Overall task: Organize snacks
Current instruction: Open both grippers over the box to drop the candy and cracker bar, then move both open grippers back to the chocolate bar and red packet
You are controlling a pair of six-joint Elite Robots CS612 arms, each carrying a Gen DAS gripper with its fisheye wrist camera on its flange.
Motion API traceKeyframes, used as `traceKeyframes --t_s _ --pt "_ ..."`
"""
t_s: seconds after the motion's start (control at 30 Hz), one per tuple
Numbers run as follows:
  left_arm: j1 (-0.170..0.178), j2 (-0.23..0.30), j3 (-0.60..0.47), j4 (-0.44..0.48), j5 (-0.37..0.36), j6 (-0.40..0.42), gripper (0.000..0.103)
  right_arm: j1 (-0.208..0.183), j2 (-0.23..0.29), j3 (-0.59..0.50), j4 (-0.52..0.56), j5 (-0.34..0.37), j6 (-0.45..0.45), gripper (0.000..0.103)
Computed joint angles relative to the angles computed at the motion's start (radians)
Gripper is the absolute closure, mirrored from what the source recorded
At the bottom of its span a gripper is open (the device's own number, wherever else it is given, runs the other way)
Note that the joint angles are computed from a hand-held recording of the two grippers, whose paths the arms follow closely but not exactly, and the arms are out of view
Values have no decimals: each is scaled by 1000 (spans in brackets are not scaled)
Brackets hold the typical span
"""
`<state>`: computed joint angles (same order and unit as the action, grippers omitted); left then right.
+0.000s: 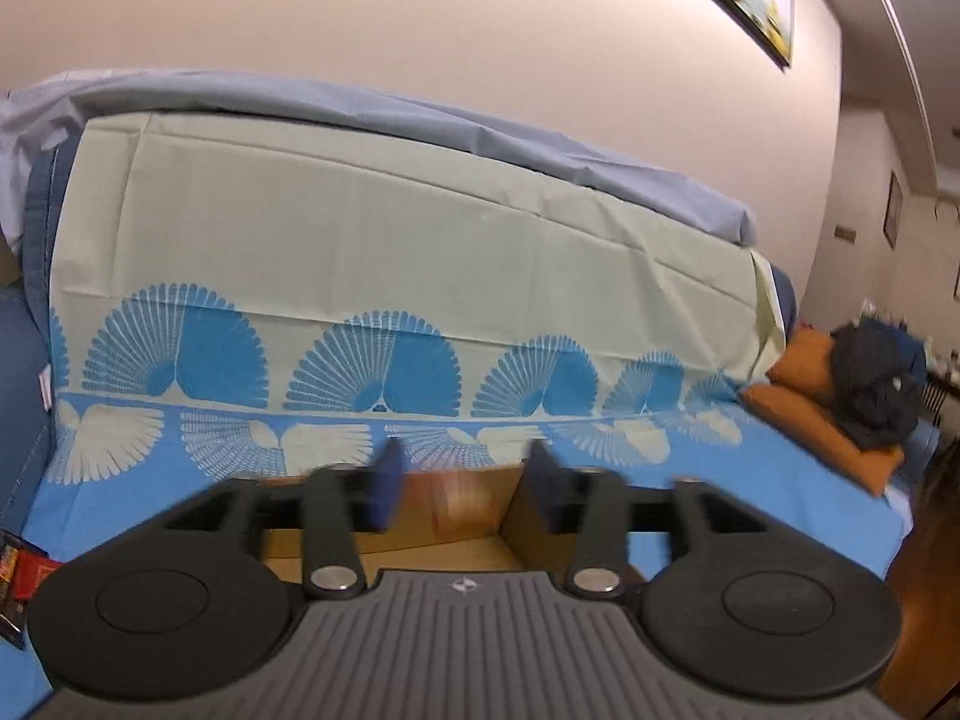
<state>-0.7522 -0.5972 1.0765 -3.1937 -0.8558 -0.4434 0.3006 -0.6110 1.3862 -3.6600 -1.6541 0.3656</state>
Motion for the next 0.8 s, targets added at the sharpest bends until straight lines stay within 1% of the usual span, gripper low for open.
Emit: traceKeyframes --t_s 0.07,0.17,0.23,0.37,0.43,0.47,0.53,0.57,0.67,0.77,0.8 --pt "-6 -11 38 -25 16 12 43 1 1 0 13 -9 4 45" --pt "-11 -47 134 -45 51 -43 43 4 6 -4 13 -18 -13 42" --pt "-13 -73 202 -40 79 -102 43 5 8 -4 8 -16 -29 39" --pt "-6 -129 337 -2 109 -266 46 14 7 1 0 -11 -75 39" --pt "0 -150 386 26 127 -348 61 20 8 4 -6 -11 -107 39" --pt "4 -160 410 32 133 -381 65 22 8 9 -13 -8 -123 39" --pt "12 -170 439 37 143 -434 85 28 7 16 -25 2 -159 39" --pt "17 -172 449 42 148 -459 87 32 7 21 -35 8 -181 39" --pt "28 -171 467 55 156 -525 87 41 7 32 -61 28 -244 40" --pt "41 -158 479 41 148 -587 87 50 4 49 -87 63 -319 46" --pt "45 -151 480 36 146 -604 87 51 3 52 -88 74 -336 51"
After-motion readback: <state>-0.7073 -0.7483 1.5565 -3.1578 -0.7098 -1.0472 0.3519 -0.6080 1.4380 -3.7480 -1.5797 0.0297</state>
